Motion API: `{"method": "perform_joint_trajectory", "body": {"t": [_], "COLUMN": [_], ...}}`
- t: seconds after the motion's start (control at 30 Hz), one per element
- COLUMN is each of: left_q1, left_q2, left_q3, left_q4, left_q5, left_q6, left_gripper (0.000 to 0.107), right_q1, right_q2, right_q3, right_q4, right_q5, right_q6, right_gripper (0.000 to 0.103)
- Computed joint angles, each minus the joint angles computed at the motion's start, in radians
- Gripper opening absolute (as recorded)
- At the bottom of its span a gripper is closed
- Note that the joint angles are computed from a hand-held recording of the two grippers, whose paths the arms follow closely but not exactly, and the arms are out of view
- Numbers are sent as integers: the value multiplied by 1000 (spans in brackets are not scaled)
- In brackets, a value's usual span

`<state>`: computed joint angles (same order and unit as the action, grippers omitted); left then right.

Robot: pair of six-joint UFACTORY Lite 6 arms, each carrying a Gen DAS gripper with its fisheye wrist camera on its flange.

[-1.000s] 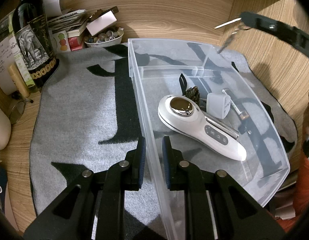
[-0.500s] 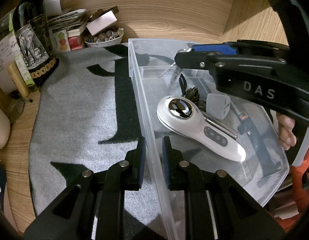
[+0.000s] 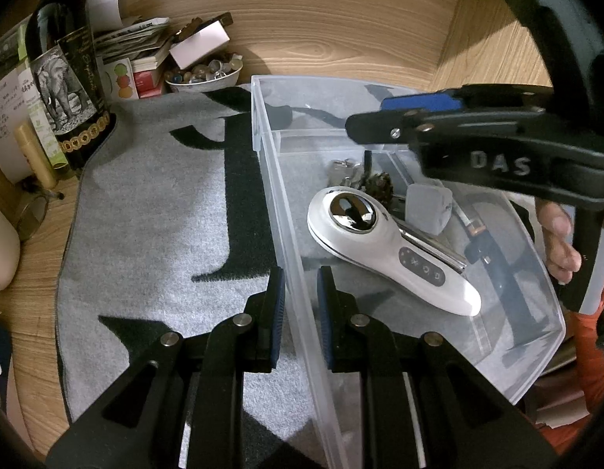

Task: Organize rigid objects
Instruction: 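Carry the keys into the clear box and open the right gripper, then grasp the black-and-gold rectangular box with the right gripper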

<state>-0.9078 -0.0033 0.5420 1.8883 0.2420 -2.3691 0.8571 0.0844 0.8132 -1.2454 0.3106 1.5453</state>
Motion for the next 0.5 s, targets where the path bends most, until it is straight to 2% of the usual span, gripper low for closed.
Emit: {"method": "perform_joint_trajectory", "body": {"t": [0.27,0.5], "left_q1": [0,22], "left_q2": [-1,-1], "left_q3": [-2,-11], "left_q4": [6,71], "left_q5": [0,-17], "left_q6": [-7,-74], "left_gripper": [16,16], "right_q1": [31,22], "right_q2": [-230,-520], "right_q3": [-141,-317], "right_q4": [-148,-67], "right_q5": [93,214], "right_q6": [194,162], "right_gripper": [57,58]}}
